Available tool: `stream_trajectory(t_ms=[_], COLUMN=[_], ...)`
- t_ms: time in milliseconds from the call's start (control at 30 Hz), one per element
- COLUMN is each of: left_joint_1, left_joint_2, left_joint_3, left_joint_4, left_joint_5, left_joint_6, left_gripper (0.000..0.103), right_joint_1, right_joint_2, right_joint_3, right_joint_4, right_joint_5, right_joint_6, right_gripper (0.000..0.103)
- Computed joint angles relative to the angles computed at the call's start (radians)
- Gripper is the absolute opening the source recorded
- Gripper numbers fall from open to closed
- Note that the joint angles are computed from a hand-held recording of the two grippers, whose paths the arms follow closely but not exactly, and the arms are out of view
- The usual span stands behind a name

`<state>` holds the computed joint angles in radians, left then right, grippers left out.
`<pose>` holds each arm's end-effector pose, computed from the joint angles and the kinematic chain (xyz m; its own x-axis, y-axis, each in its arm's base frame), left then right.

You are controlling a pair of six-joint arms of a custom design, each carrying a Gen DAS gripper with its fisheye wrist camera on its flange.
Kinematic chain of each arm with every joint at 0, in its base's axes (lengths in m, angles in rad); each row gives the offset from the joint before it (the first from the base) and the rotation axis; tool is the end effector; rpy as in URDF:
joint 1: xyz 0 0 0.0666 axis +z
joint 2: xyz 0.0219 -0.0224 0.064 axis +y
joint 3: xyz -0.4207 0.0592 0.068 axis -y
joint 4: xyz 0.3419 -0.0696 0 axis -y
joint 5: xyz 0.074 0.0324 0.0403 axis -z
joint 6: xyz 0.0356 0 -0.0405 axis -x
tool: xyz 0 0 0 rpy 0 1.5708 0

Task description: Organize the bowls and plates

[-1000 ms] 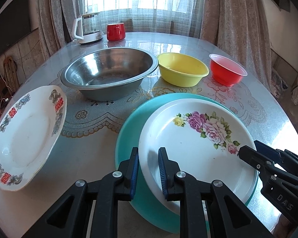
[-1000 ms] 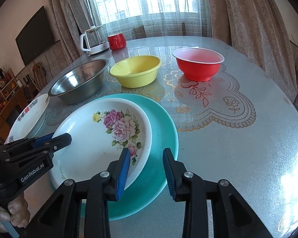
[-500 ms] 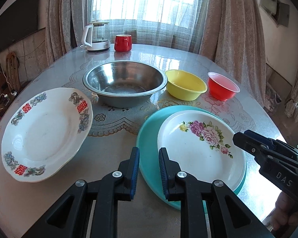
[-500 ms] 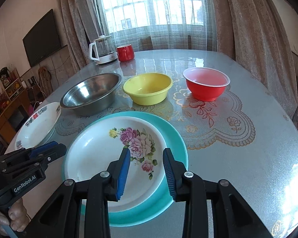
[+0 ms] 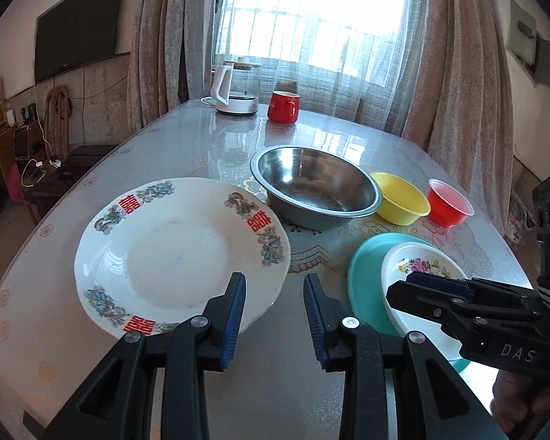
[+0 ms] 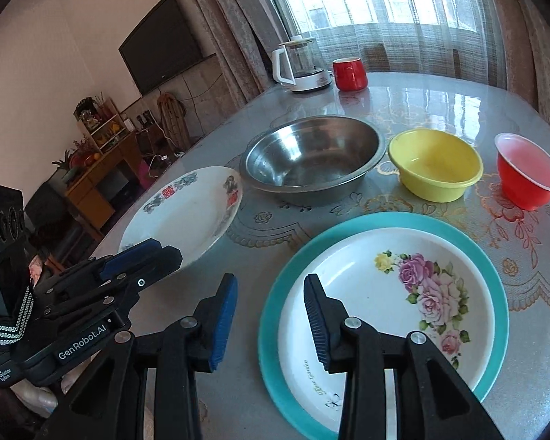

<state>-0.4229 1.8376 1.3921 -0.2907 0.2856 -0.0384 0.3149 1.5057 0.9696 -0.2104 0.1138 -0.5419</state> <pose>0.5310 -0.2504 0.2984 -0.5894 0.3057 -0.7477 0.6072 0.7781 -0.1606 0.4164 0.1310 0.3058 -0.6710 0.3204 -0.6687 0.1373 0.9399 0.3125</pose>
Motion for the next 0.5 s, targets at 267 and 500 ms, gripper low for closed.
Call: stream_trajectory(t_ms=[267,500], left_joint_1=[0.114,0.187], left_joint_2=[0.038,0.132], left_joint_3=[0.061,0.185], left_joint_4=[-0.004,-0.09], left_joint_5=[-0.045,-0.068], left_joint_6=[0.07,0.133], left_gripper=[0.046,0.053], right_joint_1=[0.003,-0.013], right_joint_2=[0.122,0.201], right_joint_3=[0.133,0.206], right_joint_4=[-0.011,-0.03], right_joint_5=[-0.119,-0.182], right_joint_6=[0.005,-0.03], right_gripper=[0.041,0.044])
